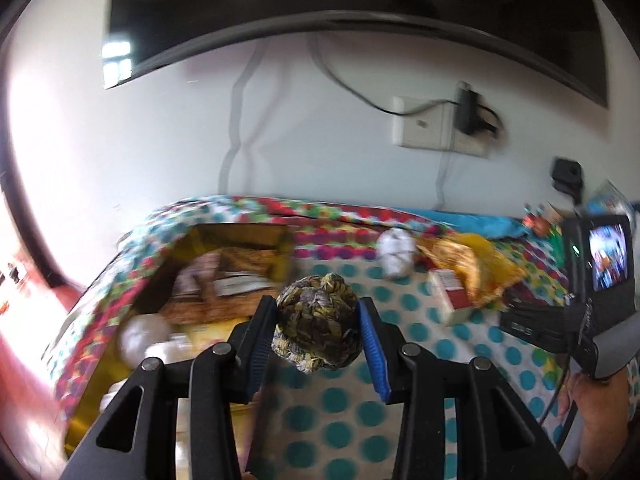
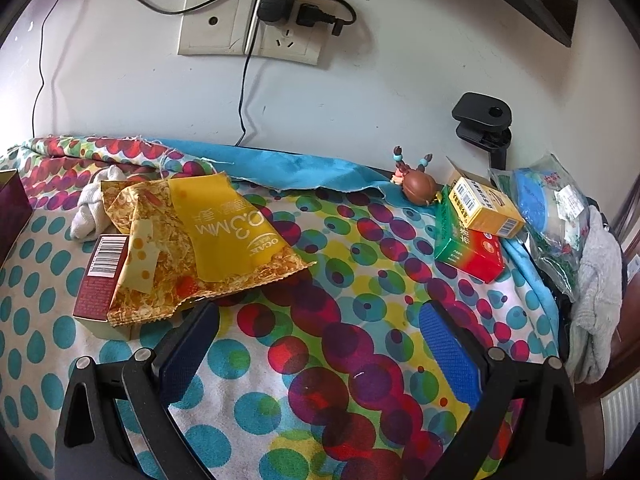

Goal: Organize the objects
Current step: 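Carry the knit ball into the gold tray and open the left tool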

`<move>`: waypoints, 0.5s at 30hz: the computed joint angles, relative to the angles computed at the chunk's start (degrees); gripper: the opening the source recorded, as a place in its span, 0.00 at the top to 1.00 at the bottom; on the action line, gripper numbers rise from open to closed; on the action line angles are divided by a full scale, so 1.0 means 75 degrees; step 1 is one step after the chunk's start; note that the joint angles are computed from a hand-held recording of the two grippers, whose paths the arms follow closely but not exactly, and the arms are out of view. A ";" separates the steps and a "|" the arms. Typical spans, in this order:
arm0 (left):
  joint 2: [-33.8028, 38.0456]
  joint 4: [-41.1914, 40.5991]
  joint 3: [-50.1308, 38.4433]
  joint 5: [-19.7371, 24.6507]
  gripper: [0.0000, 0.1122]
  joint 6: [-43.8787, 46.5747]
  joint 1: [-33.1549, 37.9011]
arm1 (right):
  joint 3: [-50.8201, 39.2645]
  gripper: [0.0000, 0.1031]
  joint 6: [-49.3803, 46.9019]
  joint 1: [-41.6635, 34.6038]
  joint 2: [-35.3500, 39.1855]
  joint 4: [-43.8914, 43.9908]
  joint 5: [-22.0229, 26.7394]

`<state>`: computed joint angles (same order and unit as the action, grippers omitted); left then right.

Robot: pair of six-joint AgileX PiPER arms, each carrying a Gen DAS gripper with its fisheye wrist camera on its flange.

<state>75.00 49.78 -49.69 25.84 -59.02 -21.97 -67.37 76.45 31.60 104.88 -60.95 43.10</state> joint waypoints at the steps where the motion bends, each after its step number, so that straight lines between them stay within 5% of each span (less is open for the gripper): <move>1: -0.0134 -0.0358 0.0004 0.0025 0.63 0.0416 0.0276 | -0.0032 0.03 -0.0052 0.0010 0.0022 0.0024 0.0020; 7: -0.0184 -0.2230 -0.0262 0.0215 0.63 0.2757 0.1760 | -0.0015 0.02 0.0009 0.0114 0.0028 -0.0123 0.0105; 15: 0.0772 -0.2618 -0.0961 0.0351 0.62 0.3371 0.2418 | 0.0061 0.01 0.0132 0.0182 -0.0024 -0.0321 0.0099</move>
<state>80.79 30.14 -56.90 28.47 -33.74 -3.83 -66.91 77.44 32.97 104.70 -63.36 43.84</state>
